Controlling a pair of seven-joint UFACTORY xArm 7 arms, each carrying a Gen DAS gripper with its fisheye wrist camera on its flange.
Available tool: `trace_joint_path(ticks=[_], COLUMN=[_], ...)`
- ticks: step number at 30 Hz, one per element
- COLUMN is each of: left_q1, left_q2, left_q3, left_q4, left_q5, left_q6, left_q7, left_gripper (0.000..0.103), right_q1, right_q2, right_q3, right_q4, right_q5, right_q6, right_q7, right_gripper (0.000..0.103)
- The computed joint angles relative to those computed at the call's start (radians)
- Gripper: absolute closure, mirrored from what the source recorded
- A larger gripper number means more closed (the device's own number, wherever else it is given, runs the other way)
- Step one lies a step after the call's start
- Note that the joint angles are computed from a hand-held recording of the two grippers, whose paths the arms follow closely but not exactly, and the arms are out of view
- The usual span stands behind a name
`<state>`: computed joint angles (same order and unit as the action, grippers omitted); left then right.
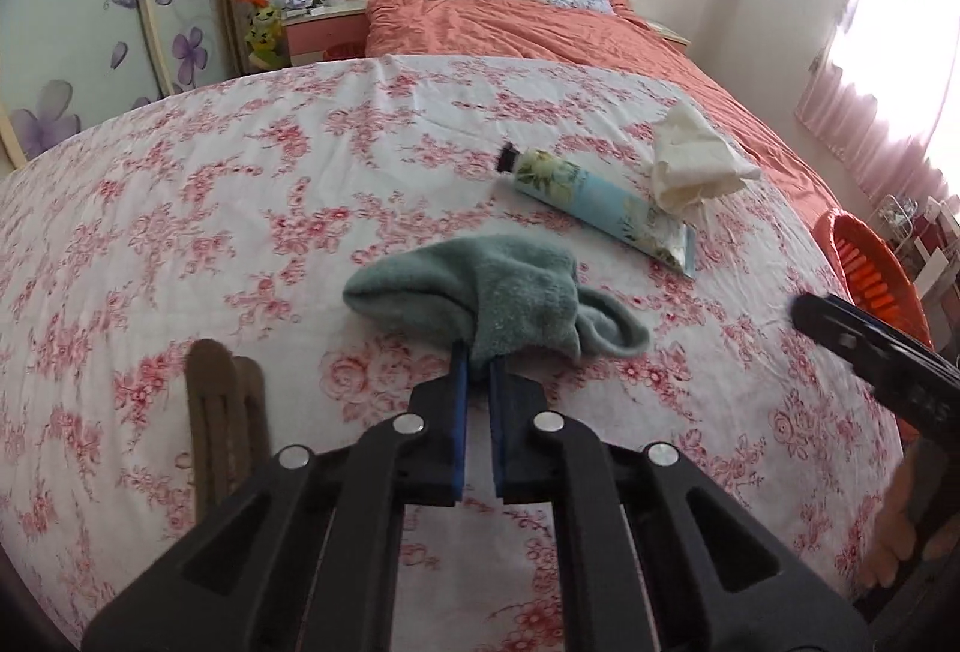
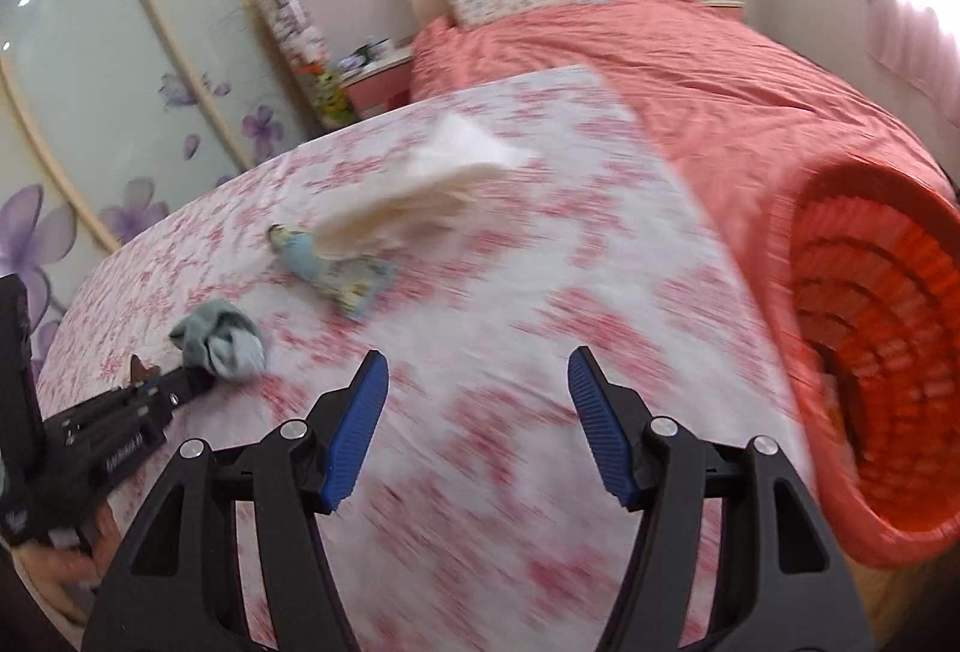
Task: Collect trash
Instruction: 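Grasp the grey-green sock with the left tool while the right tool approaches the blue hand cream tube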
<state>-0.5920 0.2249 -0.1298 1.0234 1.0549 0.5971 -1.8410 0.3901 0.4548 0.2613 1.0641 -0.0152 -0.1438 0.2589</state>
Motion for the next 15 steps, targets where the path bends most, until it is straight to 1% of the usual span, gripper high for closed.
trace_joint_path(ticks=[2, 3, 4, 5, 7, 10, 11, 14, 15], left_q1=[0.000, 0.001, 0.008, 0.017, 0.035, 0.060, 0.068, 0.081, 0.084], left_q2=[-0.018, -0.029, -0.038, -0.051, -0.071, -0.093, -0.099, -0.105, -0.106], left_q3=[0.000, -0.001, -0.001, -0.002, -0.006, -0.012, -0.014, -0.022, -0.024], left_q4=[-0.013, -0.023, -0.035, -0.050, -0.077, -0.109, -0.118, -0.125, -0.126], left_q5=[-0.005, -0.003, -0.001, -0.002, -0.005, -0.002, 0.001, 0.005, 0.007], left_q6=[0.026, 0.038, 0.042, 0.040, 0.030, 0.014, 0.008, 0.004, 0.003], left_q7=[0.001, 0.001, 0.003, 0.001, -0.005, -0.013, -0.015, -0.019, -0.021], left_gripper=[0.095, 0.095, 0.095, 0.095, 0.095, 0.095, 0.095, 0.095, 0.095], right_q1=[0.050, 0.089, 0.147, 0.165, 0.187, 0.157, 0.166, 0.230, 0.252], right_q2=[0.034, 0.053, 0.063, 0.072, 0.099, 0.142, 0.151, 0.176, 0.181], right_q3=[-0.036, -0.069, -0.125, -0.141, -0.155, -0.105, -0.111, -0.175, -0.197], right_q4=[0.063, 0.099, 0.126, 0.144, 0.201, 0.281, 0.299, 0.347, 0.360], right_q5=[-0.007, -0.010, -0.014, -0.019, -0.034, -0.052, -0.057, -0.089, -0.102], right_q6=[0.043, 0.067, 0.085, 0.089, 0.118, 0.189, 0.205, 0.231, 0.241], right_q7=[-0.007, -0.009, 0.000, 0.000, -0.008, -0.053, -0.059, -0.047, -0.038], right_gripper=[0.040, 0.040, 0.039, 0.039, 0.039, 0.039, 0.039, 0.039, 0.041])
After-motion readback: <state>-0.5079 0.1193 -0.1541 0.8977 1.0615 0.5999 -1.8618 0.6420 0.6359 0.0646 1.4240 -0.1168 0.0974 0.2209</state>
